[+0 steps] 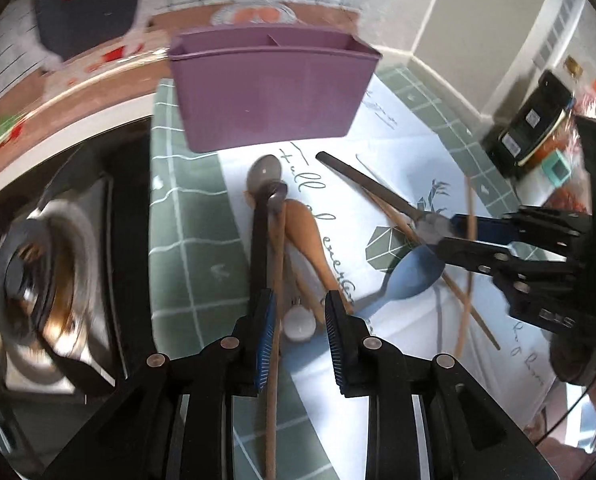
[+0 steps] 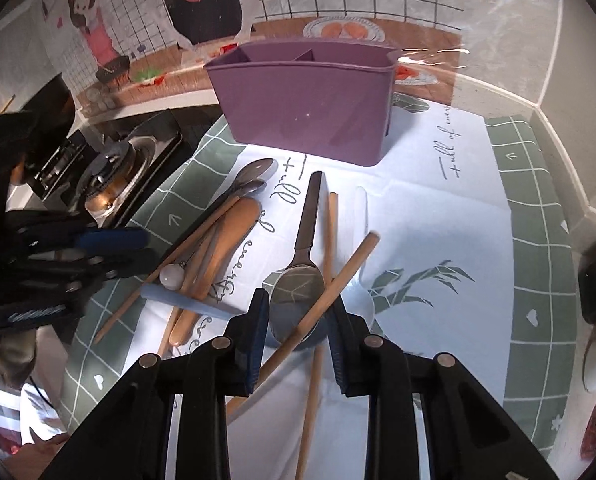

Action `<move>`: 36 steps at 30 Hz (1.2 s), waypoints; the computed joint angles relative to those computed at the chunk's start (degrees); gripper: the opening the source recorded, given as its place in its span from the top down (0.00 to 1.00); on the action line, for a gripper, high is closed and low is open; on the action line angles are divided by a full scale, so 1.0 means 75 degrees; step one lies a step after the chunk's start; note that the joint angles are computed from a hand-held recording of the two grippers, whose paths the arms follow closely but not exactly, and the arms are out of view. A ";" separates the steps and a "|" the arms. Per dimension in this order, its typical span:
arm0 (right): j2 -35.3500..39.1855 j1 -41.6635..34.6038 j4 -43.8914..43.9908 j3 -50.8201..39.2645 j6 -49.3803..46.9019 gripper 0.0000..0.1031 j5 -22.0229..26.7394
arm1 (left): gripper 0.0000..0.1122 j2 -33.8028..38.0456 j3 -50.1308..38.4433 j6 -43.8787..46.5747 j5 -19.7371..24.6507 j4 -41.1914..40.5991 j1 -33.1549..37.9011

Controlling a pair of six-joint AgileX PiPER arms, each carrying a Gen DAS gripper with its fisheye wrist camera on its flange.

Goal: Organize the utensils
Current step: 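Grasp the wooden spoon with left gripper while right gripper grasps the metal spoon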

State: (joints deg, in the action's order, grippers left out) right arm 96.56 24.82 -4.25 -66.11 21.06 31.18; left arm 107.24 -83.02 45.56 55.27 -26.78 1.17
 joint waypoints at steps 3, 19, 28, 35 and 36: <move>-0.0253 -0.0156 0.0753 0.0311 -0.0705 0.75 -0.0152 | 0.77 0.0545 -0.0769 -0.0346 0.0478 0.0204 -0.0194; -0.0569 0.0004 0.0808 0.1299 -0.0502 0.75 -0.0581 | 0.74 0.1485 -0.1718 -0.1638 0.0777 0.0690 -0.0794; -0.0620 -0.0058 0.1187 0.1402 -0.0798 0.75 -0.0715 | 0.64 0.2278 -0.2930 -0.3651 0.0790 0.2005 -0.1627; -0.0722 -0.0046 0.1550 0.1533 -0.1276 0.74 -0.0888 | 0.74 0.1640 -0.1659 -0.3510 -0.0545 0.2063 -0.1742; -0.0733 -0.0039 0.1521 0.1514 -0.1300 0.73 -0.0869 | 0.74 0.1491 -0.1421 -0.3346 -0.0653 0.1822 -0.1639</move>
